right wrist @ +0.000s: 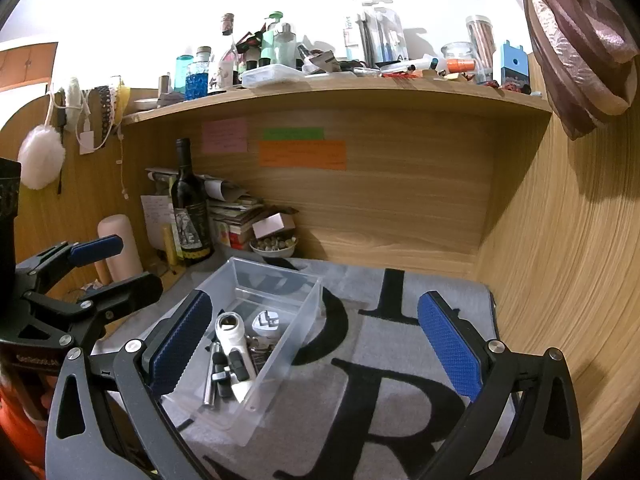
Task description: Organize rigid objects
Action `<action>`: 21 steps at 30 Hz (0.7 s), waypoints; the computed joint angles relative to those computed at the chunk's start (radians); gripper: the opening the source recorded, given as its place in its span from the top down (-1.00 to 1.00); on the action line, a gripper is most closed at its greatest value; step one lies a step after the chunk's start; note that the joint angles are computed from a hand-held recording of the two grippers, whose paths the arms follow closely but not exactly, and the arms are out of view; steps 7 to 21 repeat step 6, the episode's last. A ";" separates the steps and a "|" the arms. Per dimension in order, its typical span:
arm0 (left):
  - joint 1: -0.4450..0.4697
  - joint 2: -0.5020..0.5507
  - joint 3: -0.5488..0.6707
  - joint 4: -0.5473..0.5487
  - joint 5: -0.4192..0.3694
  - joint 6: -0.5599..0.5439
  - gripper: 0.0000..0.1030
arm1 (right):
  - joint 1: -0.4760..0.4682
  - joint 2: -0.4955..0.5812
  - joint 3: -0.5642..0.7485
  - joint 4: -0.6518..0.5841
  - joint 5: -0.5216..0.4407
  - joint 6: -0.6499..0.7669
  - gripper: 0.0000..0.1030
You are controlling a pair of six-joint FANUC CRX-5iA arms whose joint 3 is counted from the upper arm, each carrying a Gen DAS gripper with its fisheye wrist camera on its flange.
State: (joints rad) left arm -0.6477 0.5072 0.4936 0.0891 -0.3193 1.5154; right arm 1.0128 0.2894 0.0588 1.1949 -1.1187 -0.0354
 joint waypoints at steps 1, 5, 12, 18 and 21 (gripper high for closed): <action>-0.001 0.002 0.003 -0.002 -0.001 0.003 -0.99 | 0.000 0.001 0.001 0.000 -0.001 0.000 -1.00; -0.002 0.005 0.010 -0.006 -0.006 0.008 -0.99 | -0.002 0.004 0.003 -0.005 0.001 0.000 -1.00; -0.001 0.003 0.004 0.000 -0.003 0.001 -0.99 | -0.003 0.003 0.002 -0.007 0.004 0.001 -1.00; -0.001 0.003 0.004 0.000 -0.003 0.001 -0.99 | -0.003 0.003 0.002 -0.007 0.004 0.001 -1.00; -0.001 0.003 0.004 0.000 -0.003 0.001 -0.99 | -0.003 0.003 0.002 -0.007 0.004 0.001 -1.00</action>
